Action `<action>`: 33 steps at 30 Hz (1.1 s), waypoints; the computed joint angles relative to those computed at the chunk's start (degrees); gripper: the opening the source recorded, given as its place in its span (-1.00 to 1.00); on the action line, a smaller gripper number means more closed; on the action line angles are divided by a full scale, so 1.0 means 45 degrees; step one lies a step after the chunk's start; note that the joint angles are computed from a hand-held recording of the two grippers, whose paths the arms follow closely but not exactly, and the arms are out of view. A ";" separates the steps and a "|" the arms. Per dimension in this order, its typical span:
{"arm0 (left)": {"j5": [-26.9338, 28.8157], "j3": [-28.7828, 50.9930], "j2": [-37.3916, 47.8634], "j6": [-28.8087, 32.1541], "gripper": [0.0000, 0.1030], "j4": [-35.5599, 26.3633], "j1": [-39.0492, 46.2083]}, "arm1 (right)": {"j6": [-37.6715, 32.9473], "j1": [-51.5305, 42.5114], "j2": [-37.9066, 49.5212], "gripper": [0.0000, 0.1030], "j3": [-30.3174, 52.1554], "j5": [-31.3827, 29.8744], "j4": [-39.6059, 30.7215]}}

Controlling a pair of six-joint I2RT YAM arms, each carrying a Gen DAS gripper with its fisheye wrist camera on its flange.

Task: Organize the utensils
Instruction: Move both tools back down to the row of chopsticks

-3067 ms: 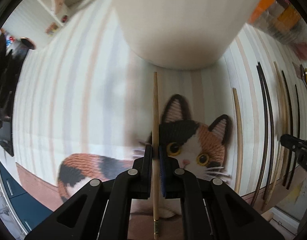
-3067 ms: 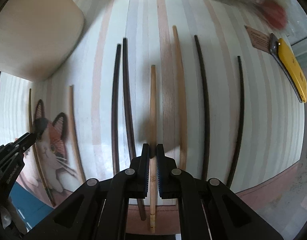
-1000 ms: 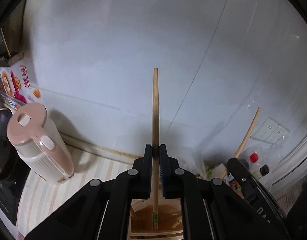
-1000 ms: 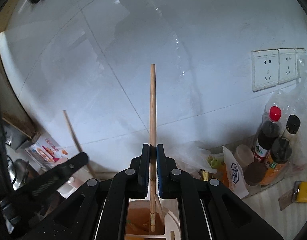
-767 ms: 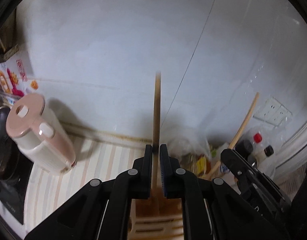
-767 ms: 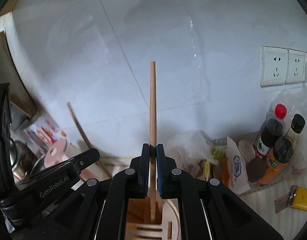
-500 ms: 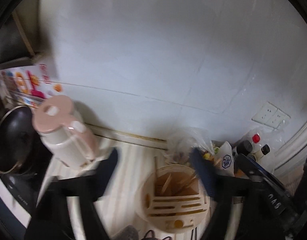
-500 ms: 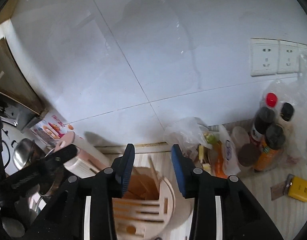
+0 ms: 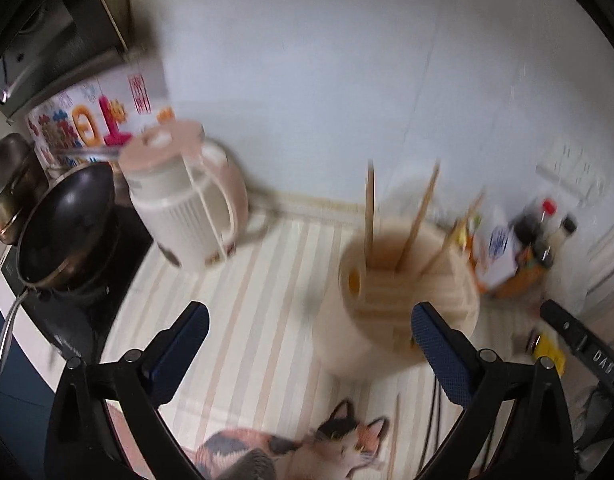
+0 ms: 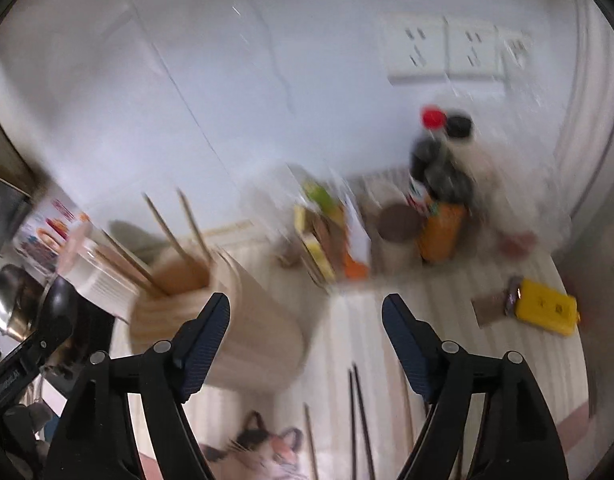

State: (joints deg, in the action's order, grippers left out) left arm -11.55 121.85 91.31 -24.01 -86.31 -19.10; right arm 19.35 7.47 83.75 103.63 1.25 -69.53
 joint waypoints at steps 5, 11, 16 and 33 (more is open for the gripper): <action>-0.0342 -0.3214 -0.0830 -0.0478 1.00 0.0714 -0.0890 | -0.0225 -0.0674 -0.0845 0.56 -0.2523 0.0049 0.0176; -0.0139 -0.5820 -0.1318 -0.1062 1.00 0.1282 -0.1870 | -0.0691 -0.1267 -0.1399 0.56 -0.4896 0.0049 0.0397; -0.0152 -0.7144 -0.1359 -0.1539 1.00 0.1662 -0.2742 | -0.1207 -0.1250 -0.1685 0.55 -0.6656 0.0786 0.0744; 0.2135 -0.9670 -0.0044 -0.2280 0.77 0.3644 -0.3907 | -0.1951 -0.1187 -0.0482 -0.31 -0.9736 -0.0443 0.1956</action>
State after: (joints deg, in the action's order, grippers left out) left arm -1.94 78.33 91.12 -34.27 -69.91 -36.68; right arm 10.57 2.13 81.59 59.82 -0.74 -60.73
